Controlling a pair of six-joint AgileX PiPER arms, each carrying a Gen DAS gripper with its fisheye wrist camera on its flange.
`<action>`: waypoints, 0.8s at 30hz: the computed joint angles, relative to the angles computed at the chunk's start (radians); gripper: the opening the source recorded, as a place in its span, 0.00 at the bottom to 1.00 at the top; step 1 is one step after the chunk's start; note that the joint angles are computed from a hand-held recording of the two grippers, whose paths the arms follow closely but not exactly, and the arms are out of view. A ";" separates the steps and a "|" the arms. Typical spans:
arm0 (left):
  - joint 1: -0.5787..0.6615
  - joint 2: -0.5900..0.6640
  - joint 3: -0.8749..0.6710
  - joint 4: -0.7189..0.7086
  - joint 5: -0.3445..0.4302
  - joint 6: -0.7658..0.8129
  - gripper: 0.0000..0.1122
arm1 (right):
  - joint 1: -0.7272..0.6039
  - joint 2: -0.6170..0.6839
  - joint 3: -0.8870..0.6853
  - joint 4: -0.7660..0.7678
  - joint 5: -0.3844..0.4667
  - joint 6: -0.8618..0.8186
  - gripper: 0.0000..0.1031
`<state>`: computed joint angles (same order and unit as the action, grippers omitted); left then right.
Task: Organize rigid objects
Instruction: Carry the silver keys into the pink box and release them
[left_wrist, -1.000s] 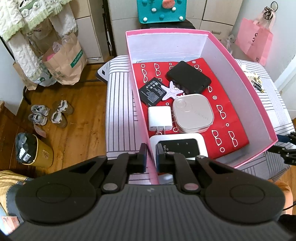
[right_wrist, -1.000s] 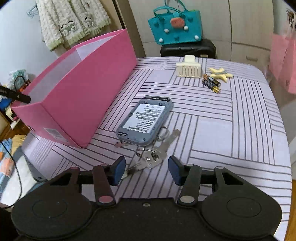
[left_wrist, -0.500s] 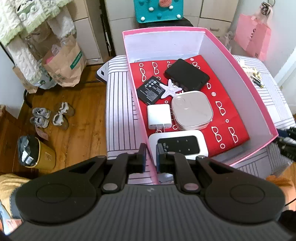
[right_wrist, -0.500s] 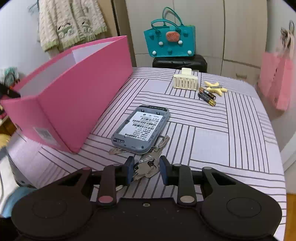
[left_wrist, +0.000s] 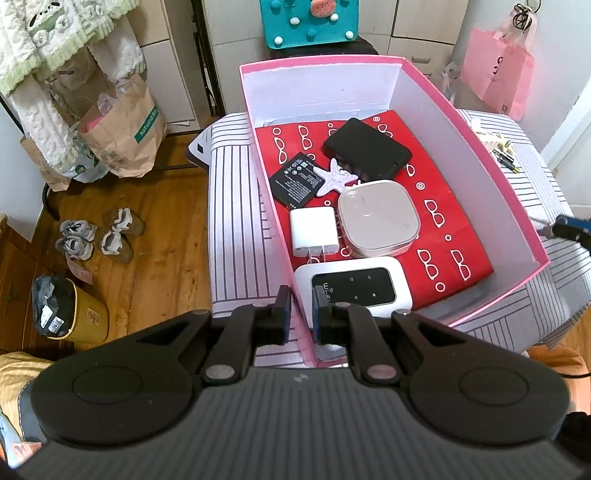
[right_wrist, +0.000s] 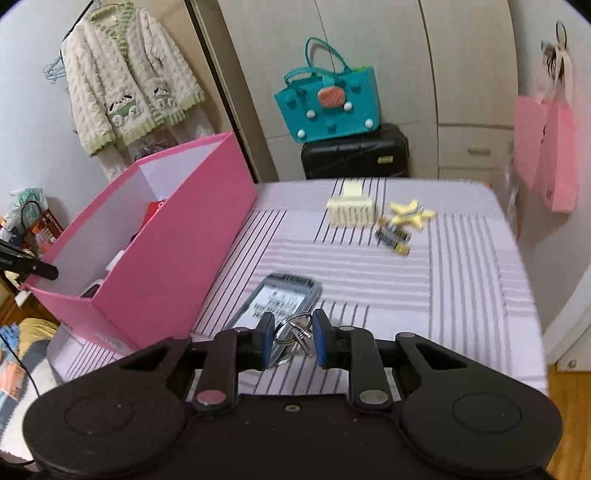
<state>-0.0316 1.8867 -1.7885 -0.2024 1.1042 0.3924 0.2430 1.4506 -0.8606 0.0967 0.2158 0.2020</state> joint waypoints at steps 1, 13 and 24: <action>0.000 0.000 0.000 0.000 0.000 0.000 0.09 | -0.004 -0.001 -0.011 -0.004 0.008 -0.001 0.25; 0.003 -0.004 -0.002 -0.011 -0.004 0.021 0.09 | -0.039 0.015 -0.222 0.157 0.171 -0.231 0.25; 0.017 -0.005 0.010 -0.026 -0.030 0.035 0.11 | 0.026 0.086 -0.496 0.307 0.296 -0.458 0.25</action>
<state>-0.0147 1.8821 -1.7781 -0.2280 1.0746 0.4276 0.2689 1.5365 -1.3566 0.4041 0.5122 -0.2562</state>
